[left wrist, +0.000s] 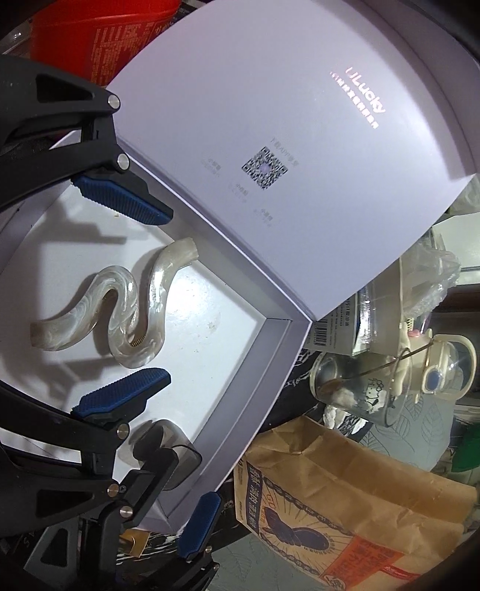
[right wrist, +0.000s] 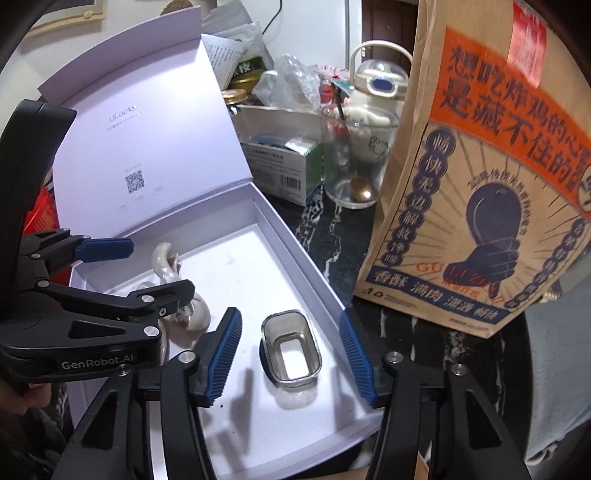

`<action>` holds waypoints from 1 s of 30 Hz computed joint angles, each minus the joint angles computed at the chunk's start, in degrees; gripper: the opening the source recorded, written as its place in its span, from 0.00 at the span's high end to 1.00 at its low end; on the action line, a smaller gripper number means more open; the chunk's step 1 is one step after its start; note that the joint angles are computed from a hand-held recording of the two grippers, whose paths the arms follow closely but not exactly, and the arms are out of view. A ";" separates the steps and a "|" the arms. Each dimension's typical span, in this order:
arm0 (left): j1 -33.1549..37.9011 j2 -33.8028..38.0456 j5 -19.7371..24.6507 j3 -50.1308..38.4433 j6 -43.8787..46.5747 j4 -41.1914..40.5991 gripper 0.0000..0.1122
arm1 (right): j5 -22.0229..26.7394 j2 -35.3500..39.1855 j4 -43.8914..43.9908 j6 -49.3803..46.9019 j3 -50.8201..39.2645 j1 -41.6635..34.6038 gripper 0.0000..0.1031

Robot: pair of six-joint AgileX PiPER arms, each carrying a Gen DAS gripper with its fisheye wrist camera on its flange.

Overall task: Organize rigid objects
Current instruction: 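Lower and release the S clip with left tool while right tool releases the heart case in the box, then withdraw both open tools from the box back over the table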

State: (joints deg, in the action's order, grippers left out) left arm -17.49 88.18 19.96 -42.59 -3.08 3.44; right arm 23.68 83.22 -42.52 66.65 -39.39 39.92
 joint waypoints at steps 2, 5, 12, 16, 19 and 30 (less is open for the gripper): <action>-0.16 -1.41 -0.22 0.59 -0.22 0.58 0.29 | 2.12 -0.42 -2.00 2.15 -0.33 1.24 0.45; -0.74 -2.94 -0.45 1.19 -3.17 3.70 0.29 | 2.81 -1.12 -2.56 2.56 -0.42 1.65 0.45; -0.06 -7.67 -0.57 2.77 -0.73 1.27 0.29 | 4.72 -4.23 -3.84 5.47 0.19 3.18 0.45; 0.81 -10.44 0.04 3.34 3.16 -2.49 0.29 | 6.43 -5.65 -4.43 7.13 0.29 4.20 0.45; 0.62 -12.44 0.52 3.71 3.17 -2.67 0.29 | 8.13 -7.11 -4.82 8.28 0.44 5.44 0.45; -2.39 -21.06 2.84 5.32 3.39 -4.27 0.29 | 21.22 -15.26 -6.78 13.13 0.34 14.00 0.45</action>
